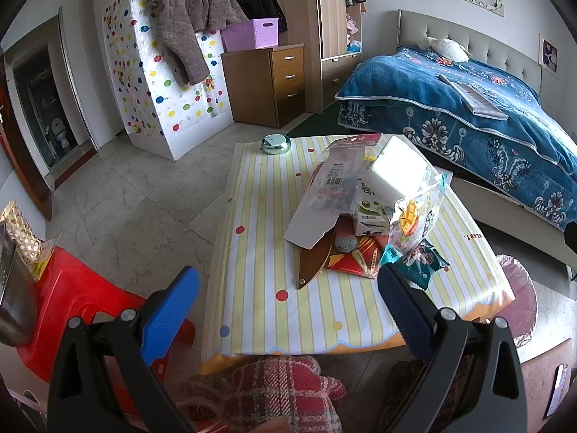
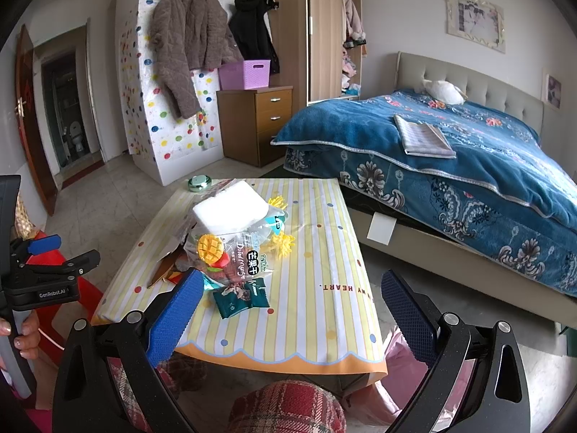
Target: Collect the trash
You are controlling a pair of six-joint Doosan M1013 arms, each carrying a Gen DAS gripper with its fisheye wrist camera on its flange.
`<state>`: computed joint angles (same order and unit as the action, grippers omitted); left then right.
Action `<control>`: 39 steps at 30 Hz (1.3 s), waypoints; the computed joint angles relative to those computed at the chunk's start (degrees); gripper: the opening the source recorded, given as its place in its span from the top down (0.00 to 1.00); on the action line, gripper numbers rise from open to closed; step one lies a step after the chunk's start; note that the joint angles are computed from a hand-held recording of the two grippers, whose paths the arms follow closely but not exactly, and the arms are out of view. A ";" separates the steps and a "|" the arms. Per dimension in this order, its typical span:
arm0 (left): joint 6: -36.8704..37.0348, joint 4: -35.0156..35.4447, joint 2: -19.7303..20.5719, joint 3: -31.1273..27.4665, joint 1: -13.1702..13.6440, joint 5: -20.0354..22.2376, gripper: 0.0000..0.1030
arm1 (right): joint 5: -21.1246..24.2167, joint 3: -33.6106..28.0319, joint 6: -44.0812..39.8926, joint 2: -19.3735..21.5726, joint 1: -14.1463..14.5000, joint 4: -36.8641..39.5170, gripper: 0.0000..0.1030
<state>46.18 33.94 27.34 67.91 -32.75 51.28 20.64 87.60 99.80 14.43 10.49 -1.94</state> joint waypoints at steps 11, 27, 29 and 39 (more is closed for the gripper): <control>0.12 -0.10 -0.01 -0.03 0.03 -0.03 0.07 | -0.02 -0.01 0.15 -0.02 0.03 -0.13 0.05; 0.24 -0.03 -0.30 -0.17 -0.13 0.10 0.07 | 0.01 -0.28 0.37 0.00 0.13 -0.46 0.05; 0.21 -0.02 -0.28 -0.16 -0.13 0.13 0.07 | 0.07 -0.27 0.37 -0.04 0.13 -0.42 0.05; -0.71 0.94 0.13 -0.04 -0.04 0.90 0.07 | 0.81 -0.54 2.76 0.67 0.59 -3.23 0.05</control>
